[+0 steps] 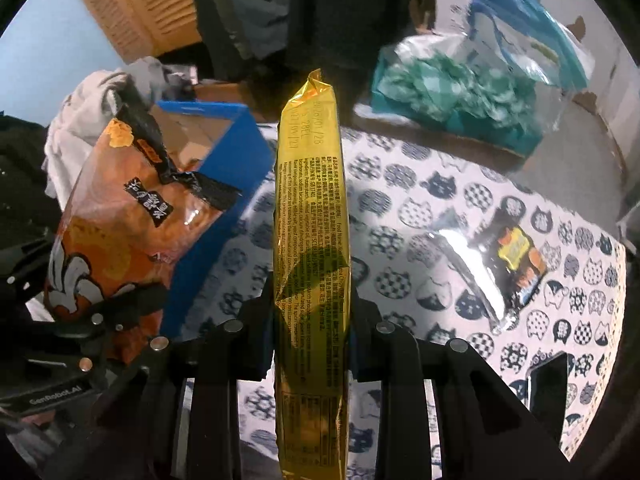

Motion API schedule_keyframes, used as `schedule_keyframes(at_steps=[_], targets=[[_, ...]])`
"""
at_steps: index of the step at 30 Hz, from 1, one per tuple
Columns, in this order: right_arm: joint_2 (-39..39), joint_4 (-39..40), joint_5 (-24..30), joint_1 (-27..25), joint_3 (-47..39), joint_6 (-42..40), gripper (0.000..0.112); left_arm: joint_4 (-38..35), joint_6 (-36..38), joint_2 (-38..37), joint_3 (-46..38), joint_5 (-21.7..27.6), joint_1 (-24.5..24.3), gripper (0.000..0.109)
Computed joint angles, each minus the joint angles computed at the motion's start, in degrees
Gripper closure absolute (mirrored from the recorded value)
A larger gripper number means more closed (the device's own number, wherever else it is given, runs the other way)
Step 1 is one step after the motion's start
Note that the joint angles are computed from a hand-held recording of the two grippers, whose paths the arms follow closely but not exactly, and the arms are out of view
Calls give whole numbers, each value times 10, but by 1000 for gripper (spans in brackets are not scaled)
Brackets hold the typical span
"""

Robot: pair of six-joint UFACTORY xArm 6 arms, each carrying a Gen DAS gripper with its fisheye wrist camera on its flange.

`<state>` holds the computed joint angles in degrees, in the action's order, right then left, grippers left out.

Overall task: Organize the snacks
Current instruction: 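Carry both packets into the box and open both tools to release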

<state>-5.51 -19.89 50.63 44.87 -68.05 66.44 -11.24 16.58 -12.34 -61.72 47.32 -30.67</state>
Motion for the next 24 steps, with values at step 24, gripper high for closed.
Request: schedule_keyframes(at_steps=[24], targets=[[234, 60, 14, 9, -302, -92, 86, -52, 37, 0, -20, 4, 141, 60]])
